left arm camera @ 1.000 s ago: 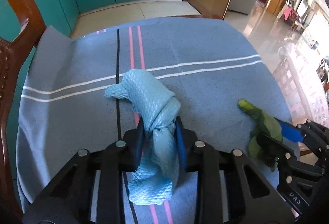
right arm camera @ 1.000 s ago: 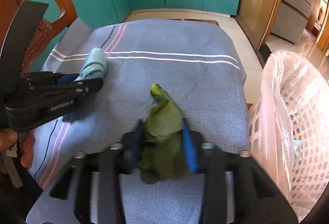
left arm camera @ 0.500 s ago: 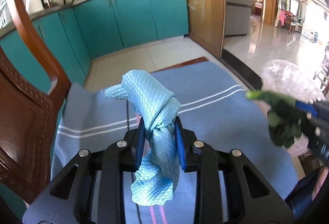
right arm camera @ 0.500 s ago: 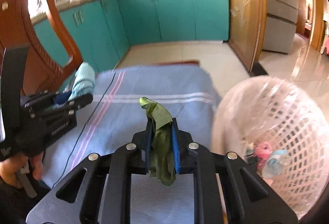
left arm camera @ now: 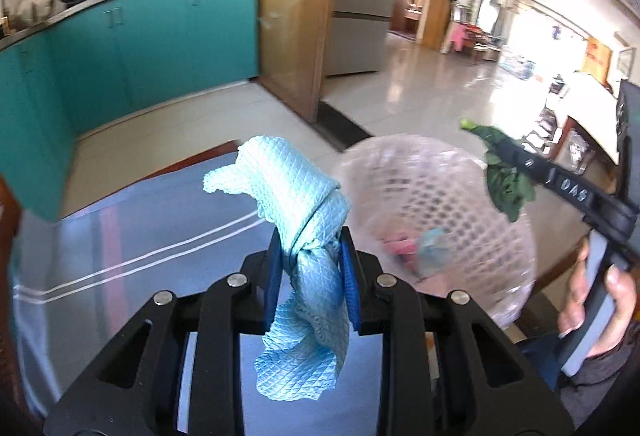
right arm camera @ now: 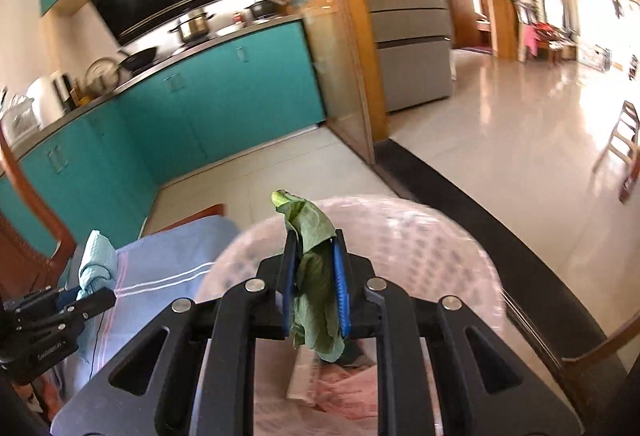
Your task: Collect trash
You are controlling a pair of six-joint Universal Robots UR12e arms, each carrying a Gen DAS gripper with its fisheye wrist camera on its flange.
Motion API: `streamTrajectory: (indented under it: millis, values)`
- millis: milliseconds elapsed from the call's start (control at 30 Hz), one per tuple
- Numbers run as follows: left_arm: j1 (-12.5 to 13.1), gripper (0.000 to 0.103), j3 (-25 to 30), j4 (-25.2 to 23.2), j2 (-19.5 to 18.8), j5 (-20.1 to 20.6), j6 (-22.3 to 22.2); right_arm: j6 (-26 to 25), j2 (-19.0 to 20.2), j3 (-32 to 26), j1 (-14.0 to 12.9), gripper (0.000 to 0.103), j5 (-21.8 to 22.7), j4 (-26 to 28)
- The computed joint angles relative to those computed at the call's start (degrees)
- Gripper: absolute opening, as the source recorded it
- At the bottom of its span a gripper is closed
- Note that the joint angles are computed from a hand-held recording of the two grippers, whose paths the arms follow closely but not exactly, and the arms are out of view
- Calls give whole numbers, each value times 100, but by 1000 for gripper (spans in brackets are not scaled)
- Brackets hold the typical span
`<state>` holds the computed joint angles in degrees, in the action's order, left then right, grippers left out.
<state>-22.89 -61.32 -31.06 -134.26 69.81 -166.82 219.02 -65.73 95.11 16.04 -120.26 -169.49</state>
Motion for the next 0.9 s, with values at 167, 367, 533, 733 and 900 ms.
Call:
streamTrajectory:
  millis: [167,367,533,733,900]
  values:
    - [-198,28,489,-512,-294,-435,106,183,-56,114,-57,18,-18,58]
    - [-407,31,769,-812,-536,-188,336,240,-110,200,-80,18,49,109]
    - [-394,80,686,-511,-549,-235,104,184,-119,201,-146,20,398,177]
    - [-321,80,558,-283,-440,-22,-129,475,-178,332,-165,55,372,-91]
    - [-326,89,-273,956,18,1189,-436,370,-99,283,-74,67,181,-435]
